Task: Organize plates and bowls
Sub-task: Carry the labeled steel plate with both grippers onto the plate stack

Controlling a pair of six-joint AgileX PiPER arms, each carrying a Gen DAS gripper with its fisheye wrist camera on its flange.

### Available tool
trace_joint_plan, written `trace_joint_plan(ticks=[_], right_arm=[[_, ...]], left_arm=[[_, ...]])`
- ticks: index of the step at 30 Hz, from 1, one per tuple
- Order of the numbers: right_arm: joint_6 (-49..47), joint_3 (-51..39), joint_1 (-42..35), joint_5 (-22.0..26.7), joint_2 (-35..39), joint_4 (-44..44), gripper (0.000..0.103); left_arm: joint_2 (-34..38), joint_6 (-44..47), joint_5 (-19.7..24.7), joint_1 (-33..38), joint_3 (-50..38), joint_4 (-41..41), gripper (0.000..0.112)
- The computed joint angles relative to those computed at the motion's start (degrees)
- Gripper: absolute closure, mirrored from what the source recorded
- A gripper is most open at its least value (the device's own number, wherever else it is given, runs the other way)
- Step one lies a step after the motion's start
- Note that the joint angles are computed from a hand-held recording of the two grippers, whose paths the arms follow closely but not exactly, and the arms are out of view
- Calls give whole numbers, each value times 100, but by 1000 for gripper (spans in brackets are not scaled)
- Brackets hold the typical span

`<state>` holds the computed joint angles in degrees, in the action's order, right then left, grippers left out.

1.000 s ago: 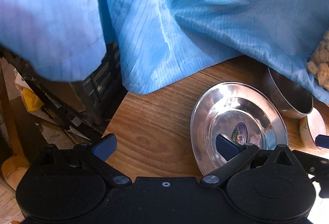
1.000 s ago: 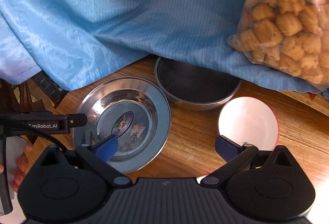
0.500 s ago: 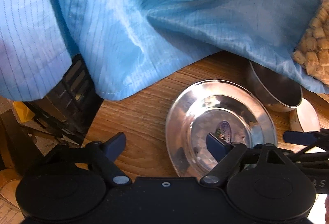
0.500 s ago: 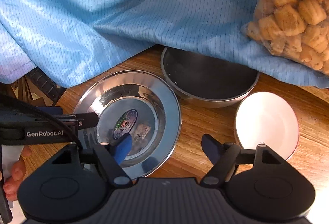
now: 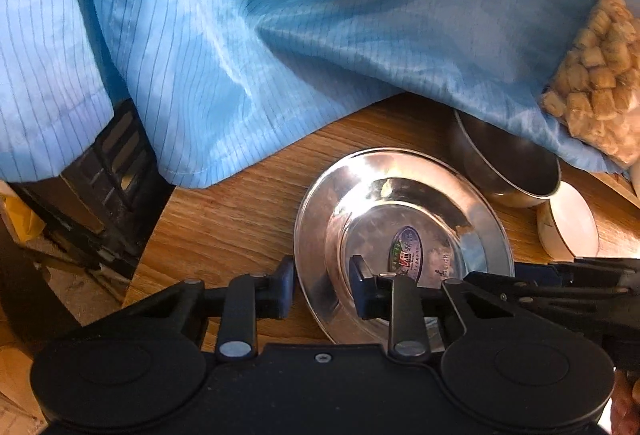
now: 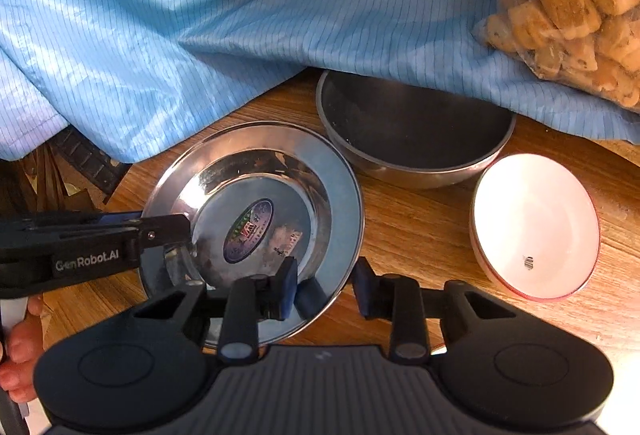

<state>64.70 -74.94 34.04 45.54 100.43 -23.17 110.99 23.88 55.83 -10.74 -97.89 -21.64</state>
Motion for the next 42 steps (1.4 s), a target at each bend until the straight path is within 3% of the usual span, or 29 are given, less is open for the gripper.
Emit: trace_joint_plan(ticks=[13,22,33,42], right_arm=[[858,375,633,68,-605,-652,73],[1928,769,1472,444,-1215,-1442,73],[3302,1444,2832,1320,-2065,-2136,73],[3265,1650,3257,1660,-2415,-1658,72]], left_arm=[[-1081,1121,-329,409,1269,-636,82],[-1950,1815,-482,719,2103,-1275,82],[-2897,2639,-20,1126,3045,-1909,82],[-3239,2596,250,1014,3457,-1702,82]])
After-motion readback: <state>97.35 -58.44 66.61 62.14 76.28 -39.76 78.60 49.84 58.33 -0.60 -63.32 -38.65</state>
